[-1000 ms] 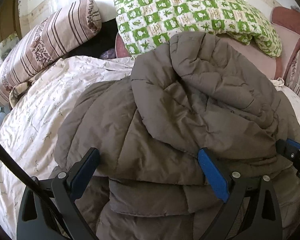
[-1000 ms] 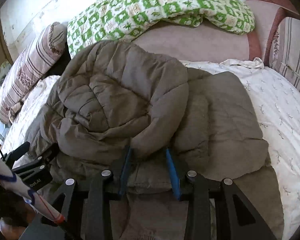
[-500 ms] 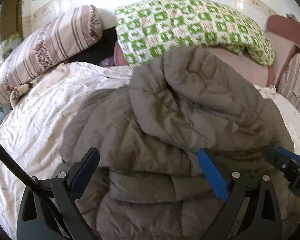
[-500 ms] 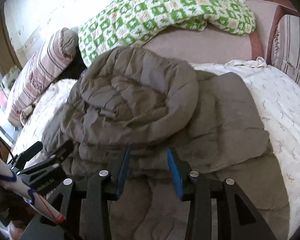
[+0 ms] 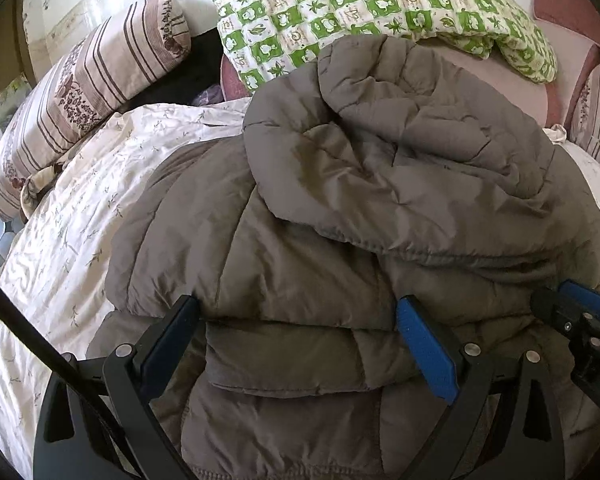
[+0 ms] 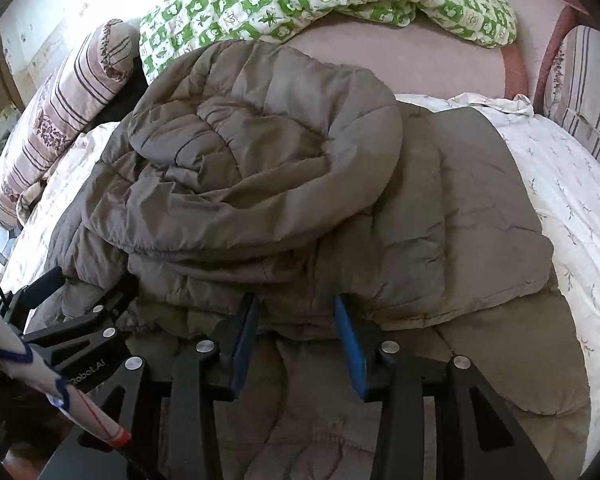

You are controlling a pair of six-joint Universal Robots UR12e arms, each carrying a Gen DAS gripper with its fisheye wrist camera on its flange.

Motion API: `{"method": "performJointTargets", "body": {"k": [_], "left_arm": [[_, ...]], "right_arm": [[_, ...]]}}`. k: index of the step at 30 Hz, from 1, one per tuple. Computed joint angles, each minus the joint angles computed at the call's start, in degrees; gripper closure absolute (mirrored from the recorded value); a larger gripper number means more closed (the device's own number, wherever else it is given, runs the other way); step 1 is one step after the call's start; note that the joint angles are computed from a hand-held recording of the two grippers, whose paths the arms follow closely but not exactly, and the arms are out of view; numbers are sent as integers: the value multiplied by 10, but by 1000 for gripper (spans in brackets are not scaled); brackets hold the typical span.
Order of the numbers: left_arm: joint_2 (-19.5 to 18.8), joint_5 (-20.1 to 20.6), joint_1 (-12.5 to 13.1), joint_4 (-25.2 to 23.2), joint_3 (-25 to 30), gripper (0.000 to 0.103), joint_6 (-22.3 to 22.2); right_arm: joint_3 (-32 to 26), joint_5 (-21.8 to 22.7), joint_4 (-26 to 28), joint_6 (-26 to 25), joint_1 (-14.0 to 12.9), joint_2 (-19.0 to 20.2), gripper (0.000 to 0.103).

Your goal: Fold large clothes

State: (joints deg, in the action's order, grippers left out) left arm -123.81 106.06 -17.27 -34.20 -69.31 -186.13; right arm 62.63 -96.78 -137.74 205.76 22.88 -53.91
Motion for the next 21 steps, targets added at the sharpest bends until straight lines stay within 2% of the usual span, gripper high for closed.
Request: {"method": "performJointTargets", "body": {"k": [7, 12, 18, 21], "left_arm": [[5, -3, 1, 5, -6, 4, -4], [13, 33, -10, 38, -21, 4, 20], [28, 35, -15, -22, -33, 4, -2], [20, 33, -15, -57, -24, 4, -1]], "right_arm": [[1, -9, 0, -4, 3, -2, 55], [6, -9, -14, -7, 8, -9, 53], [3, 1, 28, 14, 8, -15, 53], [-6, 4, 61, 24, 6, -9, 51]]}}
